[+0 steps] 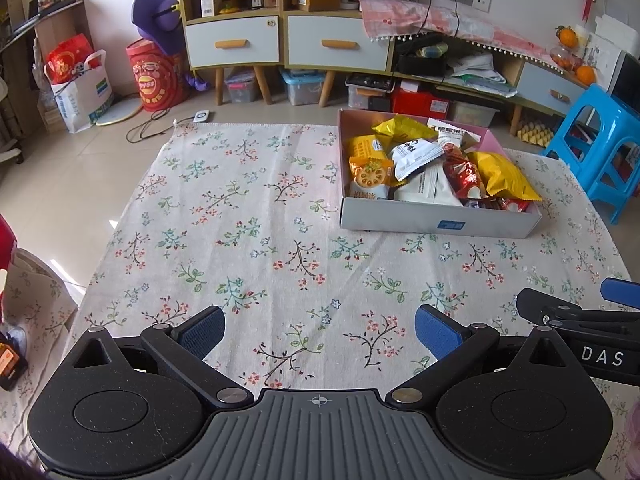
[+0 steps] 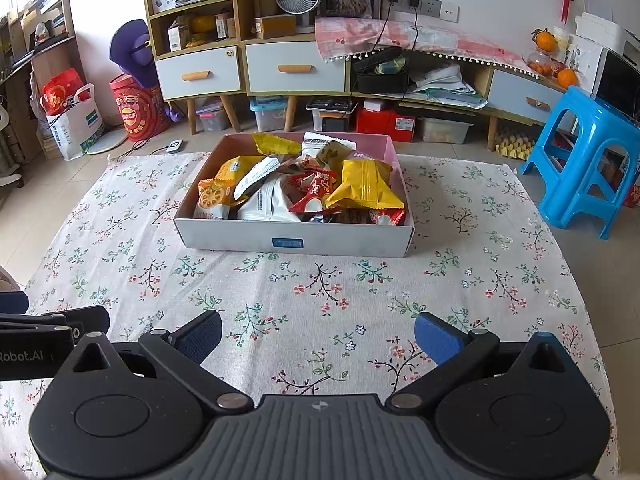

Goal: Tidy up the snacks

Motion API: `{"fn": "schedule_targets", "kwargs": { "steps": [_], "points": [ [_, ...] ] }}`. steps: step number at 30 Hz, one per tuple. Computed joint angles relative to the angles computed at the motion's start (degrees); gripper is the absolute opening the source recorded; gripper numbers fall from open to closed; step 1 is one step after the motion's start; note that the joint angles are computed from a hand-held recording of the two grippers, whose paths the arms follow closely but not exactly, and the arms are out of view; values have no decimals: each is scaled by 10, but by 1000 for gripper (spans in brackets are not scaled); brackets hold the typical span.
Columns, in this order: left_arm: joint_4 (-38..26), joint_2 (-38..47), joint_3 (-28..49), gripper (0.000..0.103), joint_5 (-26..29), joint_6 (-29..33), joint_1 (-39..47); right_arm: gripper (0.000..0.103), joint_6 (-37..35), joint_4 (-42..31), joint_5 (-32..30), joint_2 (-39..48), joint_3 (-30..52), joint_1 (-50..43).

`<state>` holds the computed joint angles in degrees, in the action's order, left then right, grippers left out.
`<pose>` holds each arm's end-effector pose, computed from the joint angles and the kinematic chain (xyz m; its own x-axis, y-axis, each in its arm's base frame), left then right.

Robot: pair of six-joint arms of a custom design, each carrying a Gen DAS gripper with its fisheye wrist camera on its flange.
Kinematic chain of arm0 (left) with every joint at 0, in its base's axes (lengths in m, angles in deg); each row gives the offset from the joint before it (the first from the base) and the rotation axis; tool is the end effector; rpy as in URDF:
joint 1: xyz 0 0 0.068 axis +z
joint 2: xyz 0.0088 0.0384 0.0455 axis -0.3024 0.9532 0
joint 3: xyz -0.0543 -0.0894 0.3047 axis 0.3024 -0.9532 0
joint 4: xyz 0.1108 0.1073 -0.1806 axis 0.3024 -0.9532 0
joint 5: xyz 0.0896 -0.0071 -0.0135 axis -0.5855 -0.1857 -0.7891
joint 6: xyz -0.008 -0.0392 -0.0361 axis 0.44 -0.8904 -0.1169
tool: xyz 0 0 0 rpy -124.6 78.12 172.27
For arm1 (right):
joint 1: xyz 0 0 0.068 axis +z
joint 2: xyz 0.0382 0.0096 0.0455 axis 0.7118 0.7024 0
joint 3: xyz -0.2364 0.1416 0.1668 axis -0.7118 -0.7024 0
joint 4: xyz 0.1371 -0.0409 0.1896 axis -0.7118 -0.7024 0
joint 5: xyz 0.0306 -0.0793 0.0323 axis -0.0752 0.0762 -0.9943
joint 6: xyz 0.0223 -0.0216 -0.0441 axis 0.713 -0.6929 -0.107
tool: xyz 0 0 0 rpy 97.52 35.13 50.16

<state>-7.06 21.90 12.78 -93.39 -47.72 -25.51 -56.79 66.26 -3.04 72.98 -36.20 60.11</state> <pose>0.2309 -0.0231 0.1376 -0.7493 -0.2329 -0.6200 -0.2865 0.9580 -0.0137 0.3001 0.0816 0.1539 -0.7181 -0.2298 -0.6569 -0.3291 0.9438 0.0296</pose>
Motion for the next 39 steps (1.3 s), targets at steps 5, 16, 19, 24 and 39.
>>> {"fn": "schedule_targets", "kwargs": {
  "steps": [5, 16, 19, 24, 39],
  "points": [
    [2, 0, -3, 102, 1, -1, 1, 93, 1, 1, 1, -1, -1, 0],
    [1, -1, -3, 102, 2, 0, 3, 93, 2, 1, 2, -1, -1, 2],
    [1, -1, -3, 102, 2, 0, 3, 93, 2, 1, 2, 0, -1, 3],
    [-1, -1, -2, 102, 2, 0, 3, 93, 2, 1, 2, 0, -1, 2],
    [47, 29, -17, 102, 16, 17, 10, 93, -1, 17, 9, 6, -12, 10]
  ]
}}
